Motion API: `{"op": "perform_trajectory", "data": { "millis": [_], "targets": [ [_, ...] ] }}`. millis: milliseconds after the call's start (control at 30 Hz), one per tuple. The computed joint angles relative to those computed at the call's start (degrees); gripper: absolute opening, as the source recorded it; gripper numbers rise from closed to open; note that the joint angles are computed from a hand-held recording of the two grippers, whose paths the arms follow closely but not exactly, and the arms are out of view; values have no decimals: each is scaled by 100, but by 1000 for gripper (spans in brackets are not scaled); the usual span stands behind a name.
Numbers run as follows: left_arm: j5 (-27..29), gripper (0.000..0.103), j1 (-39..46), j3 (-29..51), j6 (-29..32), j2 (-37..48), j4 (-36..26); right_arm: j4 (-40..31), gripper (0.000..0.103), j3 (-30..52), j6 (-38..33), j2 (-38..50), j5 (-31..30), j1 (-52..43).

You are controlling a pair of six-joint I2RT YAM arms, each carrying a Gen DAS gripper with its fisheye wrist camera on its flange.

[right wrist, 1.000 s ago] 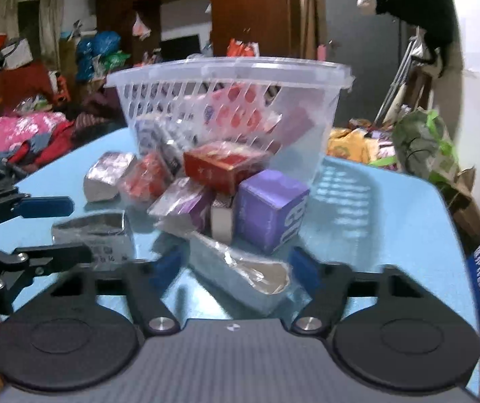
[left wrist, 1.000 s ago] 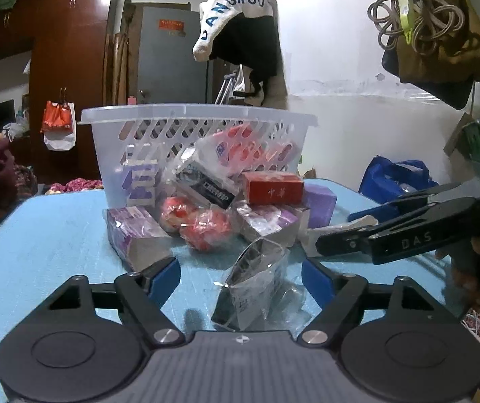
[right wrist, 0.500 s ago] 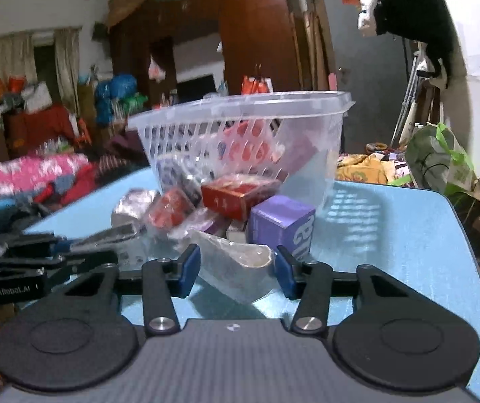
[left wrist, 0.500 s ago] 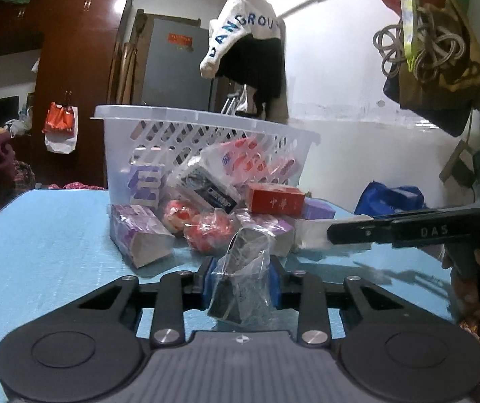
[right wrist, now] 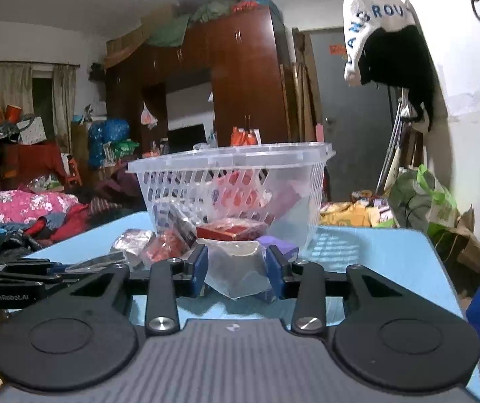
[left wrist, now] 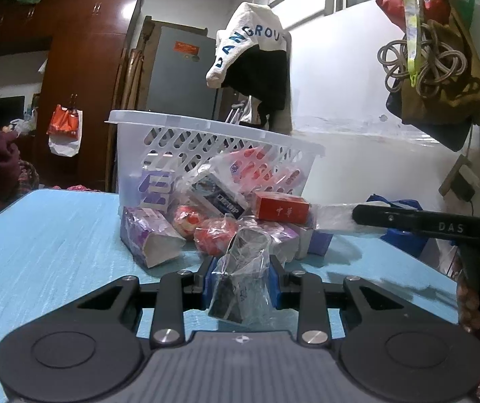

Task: Organize objects
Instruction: 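Grasp the clear plastic bag with the left tool while the right tool grasps a clear bag, then lift both clear bags over the basket and open both tools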

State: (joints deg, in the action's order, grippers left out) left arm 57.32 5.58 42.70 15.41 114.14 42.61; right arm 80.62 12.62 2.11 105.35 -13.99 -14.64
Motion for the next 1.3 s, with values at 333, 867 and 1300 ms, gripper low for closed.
{"op": "perform_trajectory", "data": {
  "millis": [333,867,1300],
  "targets": [
    [420,35,125,549,-1042,-522,113,-272,39,-60,338,-1329,-79,88],
    [-1953,36,-1292,4755,-1069,390,-3800,-5446,37,4508,240,-448,1359,530],
    [-2014,80,-1351,5329,-544,884,-4532,-5725,86,4447,42,-550,1829,688]
  ]
}}
